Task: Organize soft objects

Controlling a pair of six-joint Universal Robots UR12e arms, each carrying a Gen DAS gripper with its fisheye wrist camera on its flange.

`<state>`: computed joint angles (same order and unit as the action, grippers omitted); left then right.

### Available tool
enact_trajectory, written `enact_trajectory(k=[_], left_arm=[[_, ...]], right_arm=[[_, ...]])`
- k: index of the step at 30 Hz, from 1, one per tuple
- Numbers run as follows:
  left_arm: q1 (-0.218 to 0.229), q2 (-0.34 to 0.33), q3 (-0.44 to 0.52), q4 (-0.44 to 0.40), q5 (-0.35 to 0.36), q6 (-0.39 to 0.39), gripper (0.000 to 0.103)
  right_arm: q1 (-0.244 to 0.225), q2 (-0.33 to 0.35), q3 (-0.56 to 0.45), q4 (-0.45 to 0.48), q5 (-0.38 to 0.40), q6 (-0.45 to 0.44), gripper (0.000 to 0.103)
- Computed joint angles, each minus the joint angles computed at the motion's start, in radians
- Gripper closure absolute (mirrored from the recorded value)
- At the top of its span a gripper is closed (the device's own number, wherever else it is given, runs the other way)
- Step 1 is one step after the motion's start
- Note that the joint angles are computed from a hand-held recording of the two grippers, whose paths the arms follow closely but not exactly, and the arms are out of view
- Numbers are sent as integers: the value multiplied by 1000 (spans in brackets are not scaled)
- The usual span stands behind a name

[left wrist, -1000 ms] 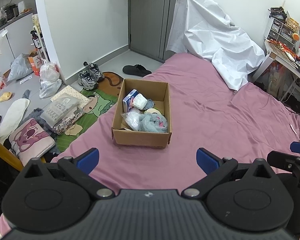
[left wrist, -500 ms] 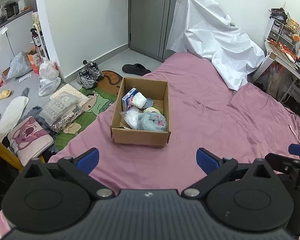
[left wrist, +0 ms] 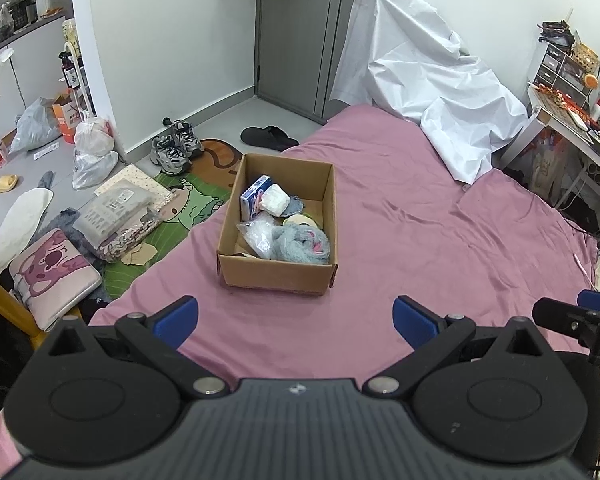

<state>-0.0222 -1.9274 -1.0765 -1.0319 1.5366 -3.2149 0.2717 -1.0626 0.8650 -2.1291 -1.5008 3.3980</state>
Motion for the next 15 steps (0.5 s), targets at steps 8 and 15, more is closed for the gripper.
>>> enact_trajectory(k=[8,15], left_arm=[[4,-1,-6,-2,-18,1,0],[-1,-5,-12,12,-14,22,0]], right_arm=[[-1,9,-4,2,-11,32,0],[-5,9,13,-14,0,52,0]])
